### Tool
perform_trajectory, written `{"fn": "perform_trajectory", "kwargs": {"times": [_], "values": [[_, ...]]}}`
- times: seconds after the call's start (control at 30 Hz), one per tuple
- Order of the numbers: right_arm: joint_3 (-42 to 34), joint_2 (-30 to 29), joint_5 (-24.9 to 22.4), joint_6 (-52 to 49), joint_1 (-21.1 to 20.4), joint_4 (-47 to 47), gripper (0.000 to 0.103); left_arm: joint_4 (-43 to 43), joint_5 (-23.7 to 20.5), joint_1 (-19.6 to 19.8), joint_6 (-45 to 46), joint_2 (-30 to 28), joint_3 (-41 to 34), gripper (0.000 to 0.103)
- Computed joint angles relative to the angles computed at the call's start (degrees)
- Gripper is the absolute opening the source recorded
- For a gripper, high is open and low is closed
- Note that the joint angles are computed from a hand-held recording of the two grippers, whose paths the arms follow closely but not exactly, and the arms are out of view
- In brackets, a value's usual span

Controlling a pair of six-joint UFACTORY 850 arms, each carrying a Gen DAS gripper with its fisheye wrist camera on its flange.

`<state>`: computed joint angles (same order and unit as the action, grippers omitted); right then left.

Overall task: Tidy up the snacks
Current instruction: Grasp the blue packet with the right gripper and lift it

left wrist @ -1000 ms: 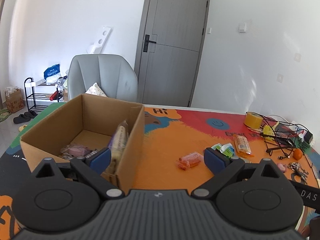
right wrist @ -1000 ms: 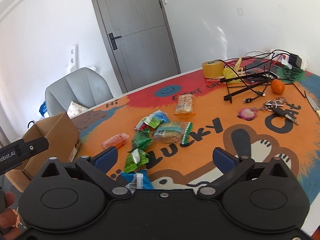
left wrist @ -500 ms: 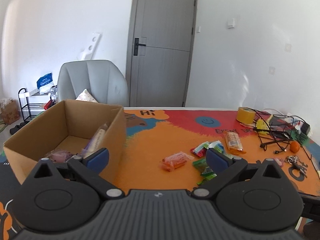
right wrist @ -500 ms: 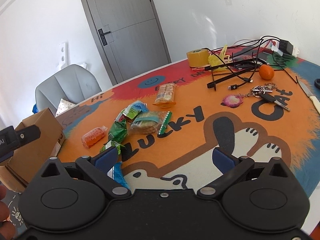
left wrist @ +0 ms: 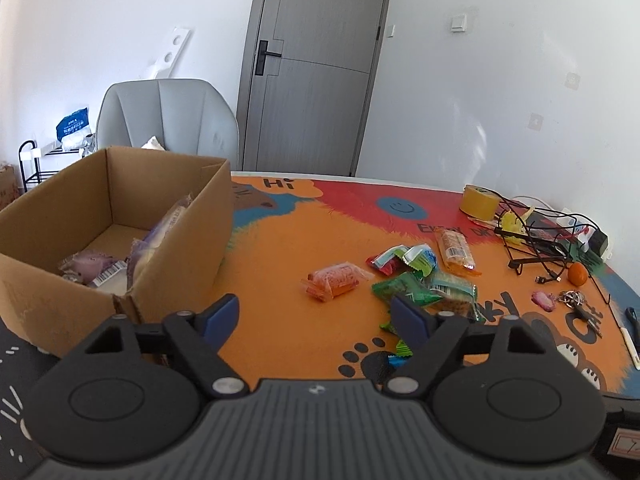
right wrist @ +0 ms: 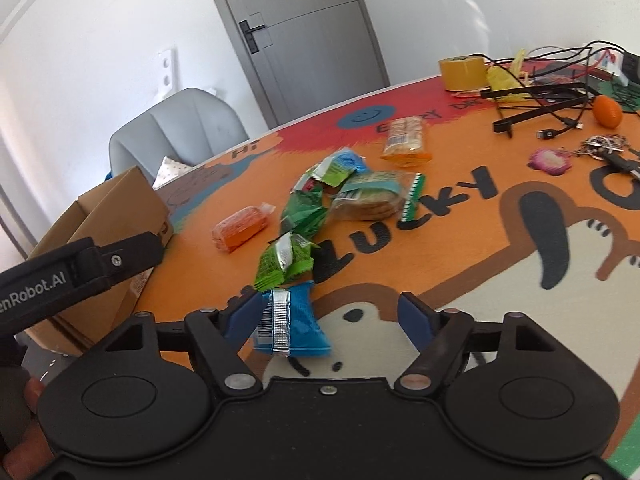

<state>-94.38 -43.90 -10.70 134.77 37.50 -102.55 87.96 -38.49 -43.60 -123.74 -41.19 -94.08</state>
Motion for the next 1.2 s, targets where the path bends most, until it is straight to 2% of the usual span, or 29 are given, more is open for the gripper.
{"fn": "perform_trajectory", "kwargs": {"times": [0.17,0.27,0.37,0.4,0.47,0.53,0.63,0.83,1.2], "values": [[-1.33,-0.81,1.34,-0.20,-0.01,0.41,0.064,0.08,0.71,0.15,-0.27,0.00,0.24,0.077],[-2.53,-1.70,1.76,-4.79,0.10,4.53,0.064,-0.20,0.76,0.18,-0.11,-0.28,-0.21,0.077],[-3.07,-2.19,1.60,-4.30,0.30,2.86,0.063,-0.24,0.62,0.20,-0.11,-0.32,-0.20,0.077],[-3.15,-2.29,1.79,-4.53,0.32,2.59,0.060,-0.61,0.66,0.26,0.25,-0.44,-0.39,0.077],[-2.95,-2.18,2.57,-4.28,0.19,1.51,0.036,-1.58,0.80,0.34,1.06,-0.81,-0.99,0.077],[-1.84,-1.43,2.61,-0.50,0.09,-2.21,0.034,-2.34,0.88,0.34,2.06,-1.33,-1.80,0.077],[0.09,-0.11,0.68,-1.70,0.20,-1.28,0.033,-3.32,1.25,0.19,3.90,-2.40,-3.41,0.077],[4.90,2.86,-2.26,8.89,-1.13,-9.25,0.033,-5.51,2.17,-0.26,8.06,-5.05,-7.47,0.077],[10.50,6.16,-7.86,11.95,-3.42,-8.73,0.033,-13.03,5.06,-0.51,18.41,-11.08,-16.18,0.077]]}}
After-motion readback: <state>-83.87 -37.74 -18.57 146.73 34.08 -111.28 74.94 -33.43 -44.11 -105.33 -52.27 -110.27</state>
